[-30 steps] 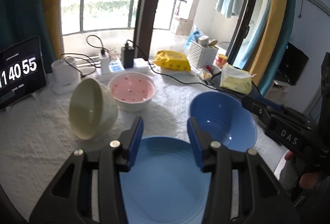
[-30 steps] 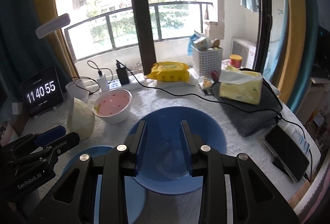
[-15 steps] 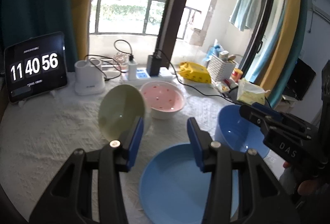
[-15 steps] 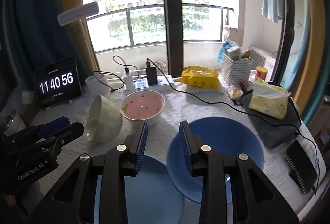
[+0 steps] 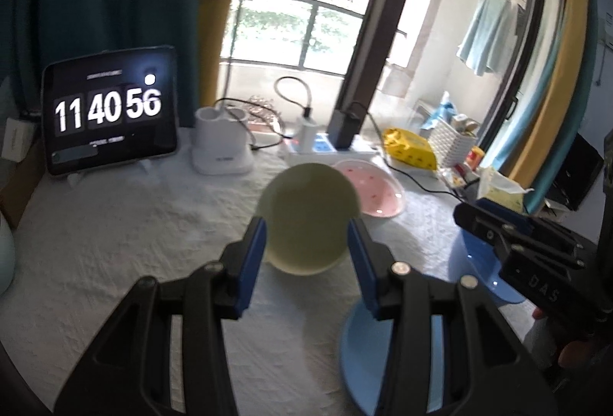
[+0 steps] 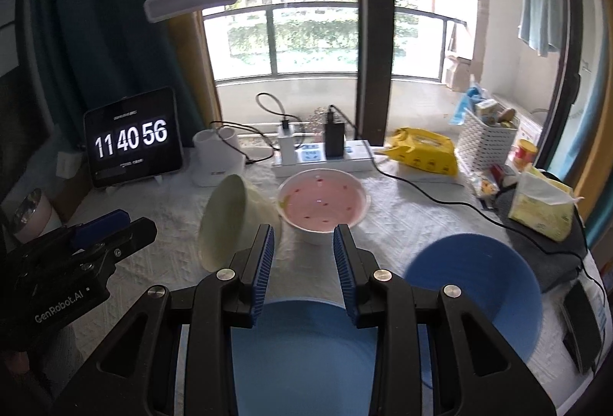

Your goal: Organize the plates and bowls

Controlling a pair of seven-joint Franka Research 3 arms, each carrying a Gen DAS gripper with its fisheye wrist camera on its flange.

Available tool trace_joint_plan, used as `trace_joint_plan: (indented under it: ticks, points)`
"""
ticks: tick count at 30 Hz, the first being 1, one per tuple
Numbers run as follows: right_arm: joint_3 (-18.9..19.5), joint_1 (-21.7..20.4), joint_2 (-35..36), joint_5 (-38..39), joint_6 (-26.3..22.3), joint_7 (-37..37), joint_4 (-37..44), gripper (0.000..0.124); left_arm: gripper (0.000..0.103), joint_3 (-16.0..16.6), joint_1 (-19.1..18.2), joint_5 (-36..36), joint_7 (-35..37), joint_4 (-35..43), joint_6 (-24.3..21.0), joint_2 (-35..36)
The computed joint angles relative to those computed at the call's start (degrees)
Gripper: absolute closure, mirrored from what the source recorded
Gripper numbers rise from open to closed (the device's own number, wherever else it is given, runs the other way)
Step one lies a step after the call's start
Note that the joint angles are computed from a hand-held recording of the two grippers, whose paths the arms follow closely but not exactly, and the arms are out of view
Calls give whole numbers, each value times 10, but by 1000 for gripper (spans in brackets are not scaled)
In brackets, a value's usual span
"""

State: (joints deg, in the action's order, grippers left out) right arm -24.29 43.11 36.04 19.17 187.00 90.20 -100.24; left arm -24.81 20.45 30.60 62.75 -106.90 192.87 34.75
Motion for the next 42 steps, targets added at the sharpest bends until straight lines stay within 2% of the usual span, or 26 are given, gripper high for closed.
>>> trace_joint_plan:
  ticks: [5, 13, 21, 30, 34, 42]
  points:
    - [16, -11, 20, -15, -21, 3, 37, 90, 57, 4, 6, -6, 1, 13, -10, 14]
    - [39, -35, 48, -57, -53, 36, 86, 90, 57, -9, 17, -27, 31, 46, -37, 47]
    - [80, -75, 86, -103, -93, 61, 153, 90, 57, -37, 28, -72, 94, 97, -79, 98]
    - [121, -120, 151, -144, -158, 96, 260, 89, 57, -85, 40, -128, 186, 175, -141, 175]
    - [133, -136, 181, -159, -187, 111, 307, 90, 57, -94, 37, -153, 221, 199, -151, 197]
    - [131, -146, 220, -193, -228, 153, 371, 90, 57, -78, 5, -207, 268, 250, -178, 222]
